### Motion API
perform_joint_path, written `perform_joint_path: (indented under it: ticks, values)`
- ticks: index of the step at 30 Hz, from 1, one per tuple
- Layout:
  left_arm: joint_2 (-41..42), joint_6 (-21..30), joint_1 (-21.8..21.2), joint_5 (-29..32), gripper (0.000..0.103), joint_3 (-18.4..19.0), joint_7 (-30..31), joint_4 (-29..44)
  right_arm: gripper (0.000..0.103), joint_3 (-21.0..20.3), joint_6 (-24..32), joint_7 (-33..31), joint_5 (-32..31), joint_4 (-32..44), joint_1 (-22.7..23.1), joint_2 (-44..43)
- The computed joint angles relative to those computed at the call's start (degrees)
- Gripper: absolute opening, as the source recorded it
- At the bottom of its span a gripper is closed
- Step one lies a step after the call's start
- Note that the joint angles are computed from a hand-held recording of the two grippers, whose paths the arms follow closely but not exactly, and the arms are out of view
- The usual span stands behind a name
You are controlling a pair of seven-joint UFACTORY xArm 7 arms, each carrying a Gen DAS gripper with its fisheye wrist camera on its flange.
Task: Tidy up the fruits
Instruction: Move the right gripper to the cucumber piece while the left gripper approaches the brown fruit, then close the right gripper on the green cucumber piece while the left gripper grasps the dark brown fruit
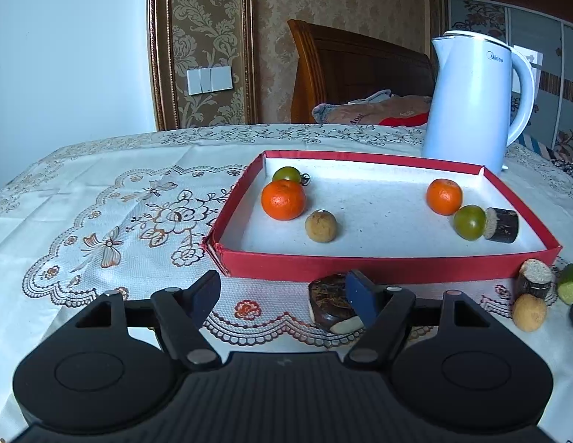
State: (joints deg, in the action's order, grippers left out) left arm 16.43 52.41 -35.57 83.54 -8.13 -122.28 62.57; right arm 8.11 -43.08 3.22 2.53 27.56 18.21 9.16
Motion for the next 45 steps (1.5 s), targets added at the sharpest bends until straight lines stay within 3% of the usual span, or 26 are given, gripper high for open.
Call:
perform_joint_path:
  ticks: [4, 6, 9, 11, 15, 19, 25, 29, 41, 45]
  values:
    - [-0.6, 0.1, 0.0, 0.2, 0.074, -0.1, -0.8, -0.7, 0.087, 0.3, 0.1, -3.1, 0.4, 1.1, 1.2, 0.4]
    - [-0.6, -0.4, 0.2, -0.5, 0.074, -0.2, 0.3, -0.7, 0.079, 0.4, 0.6, -5.8, 1.8, 1.2, 2.2, 0.2]
    - [-0.6, -0.2, 0.1, -0.5, 0.074, -0.3, 0.9, -0.6, 0.078, 0.2, -4.1, -13.2, 11.9, -0.2, 5.5, 0.1]
    - [-0.6, -0.3, 0.1, -0.6, 0.074, -0.3, 1.0, -0.5, 0.078, -0.1, -3.9, -16.7, 18.0, 0.1, 6.2, -0.3]
    - [-0.5, -0.6, 0.1, -0.5, 0.075, -0.3, 0.8, -0.5, 0.076, -1.1, 2.9, -14.4, 12.4, 2.1, 2.3, -0.7]
    - [-0.6, -1.5, 0.2, -0.1, 0.075, -0.2, 0.1, -0.5, 0.069, -1.7, 8.2, -17.4, 12.1, 6.4, 2.3, 2.0]
    - [-0.2, -3.1, 0.5, 0.8, 0.077, -0.1, 0.5, -0.3, 0.045, -1.7, 13.3, -13.4, 6.1, 9.9, -0.2, 4.1]
    - [-0.1, -3.3, 0.5, 1.0, 0.078, 0.1, 0.3, -0.3, 0.037, -3.2, 13.5, -15.2, 8.4, 11.0, 2.0, 4.9]
    - [1.0, -6.6, 0.8, 0.9, 0.078, 0.6, 3.3, 0.9, 0.036, -3.5, 12.2, -16.0, 10.2, 11.2, 2.9, 5.5]
    - [0.9, -9.1, 1.4, 1.4, 0.059, 0.9, 3.0, 0.6, 0.036, -3.5, 11.2, -16.2, 11.0, 11.1, 3.2, 5.6]
